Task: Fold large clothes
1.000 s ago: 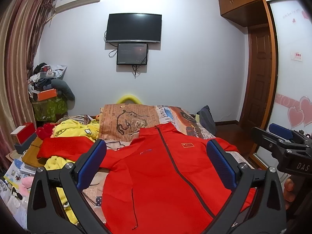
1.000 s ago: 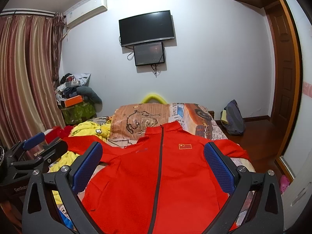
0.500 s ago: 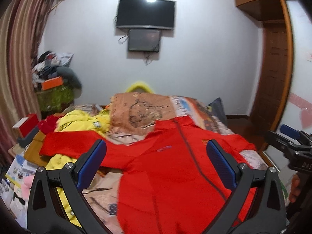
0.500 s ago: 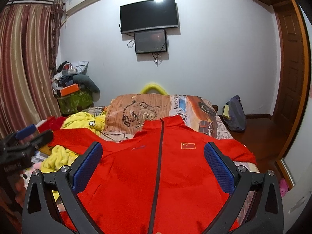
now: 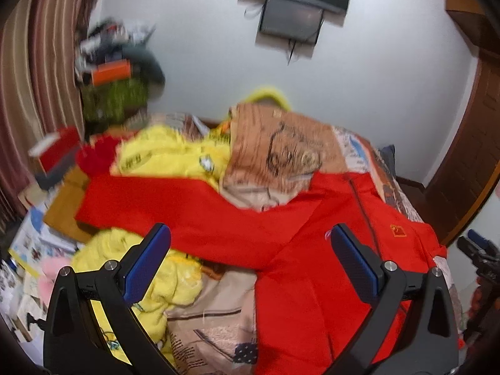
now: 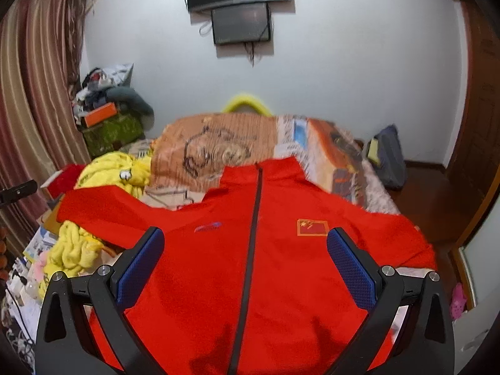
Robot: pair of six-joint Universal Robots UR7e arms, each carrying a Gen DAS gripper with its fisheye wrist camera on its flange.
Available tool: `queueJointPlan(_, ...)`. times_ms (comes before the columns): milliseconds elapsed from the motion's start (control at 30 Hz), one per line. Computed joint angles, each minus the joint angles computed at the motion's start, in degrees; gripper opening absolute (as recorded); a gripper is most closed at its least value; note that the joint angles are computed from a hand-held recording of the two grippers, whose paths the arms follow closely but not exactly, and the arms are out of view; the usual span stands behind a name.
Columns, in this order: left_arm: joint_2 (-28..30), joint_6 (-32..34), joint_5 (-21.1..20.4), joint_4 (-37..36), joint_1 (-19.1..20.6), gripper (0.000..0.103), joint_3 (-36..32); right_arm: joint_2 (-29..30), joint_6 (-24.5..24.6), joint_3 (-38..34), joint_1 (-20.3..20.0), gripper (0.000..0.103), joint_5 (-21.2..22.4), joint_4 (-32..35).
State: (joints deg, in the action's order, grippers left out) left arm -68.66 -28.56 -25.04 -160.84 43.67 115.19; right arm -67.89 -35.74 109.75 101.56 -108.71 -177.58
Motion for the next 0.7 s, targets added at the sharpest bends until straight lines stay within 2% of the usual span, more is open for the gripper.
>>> queueJointPlan(100,-1.6,-2.9,-5.6,3.6,4.4,0.103,-0.7,3.3,-0.8,-2.6,-0.2,0.103,-3.2,3.4)
queueJointPlan(200,-2.9,-5.2,-11.4,3.7,8.9,0.102,-0.5,5.8,-2.6,-4.5,-0.5,0.103,-5.8,4.9)
queueJointPlan(267,-3.3,-6.3,-15.1,3.3,11.6,0.092,-0.5,7.1,-2.5,-6.0,-0.9,0.103,-6.5,7.4)
queueJointPlan(333,-3.3,-6.0,-19.2,2.5,14.8,0.091,-0.9,7.9,-0.9,-7.7,-1.5,0.103,-6.2,11.1)
queueJointPlan(433,-2.3,-6.5,-21.4,2.7,18.1,0.089,-2.2,8.6,2.0,-9.6,-2.5,0.103,-5.5,15.7)
queueJointPlan(567,-0.9,-6.8,-23.4,1.7,22.1,0.08,-4.2,9.8,5.7,-12.0,-3.5,0.103,-4.4,20.1)
queueJointPlan(700,1.1,-7.3,-23.1,1.4,25.5,0.079,-6.8,10.8,7.3,-14.0,-4.1,0.103,-4.5,22.4)
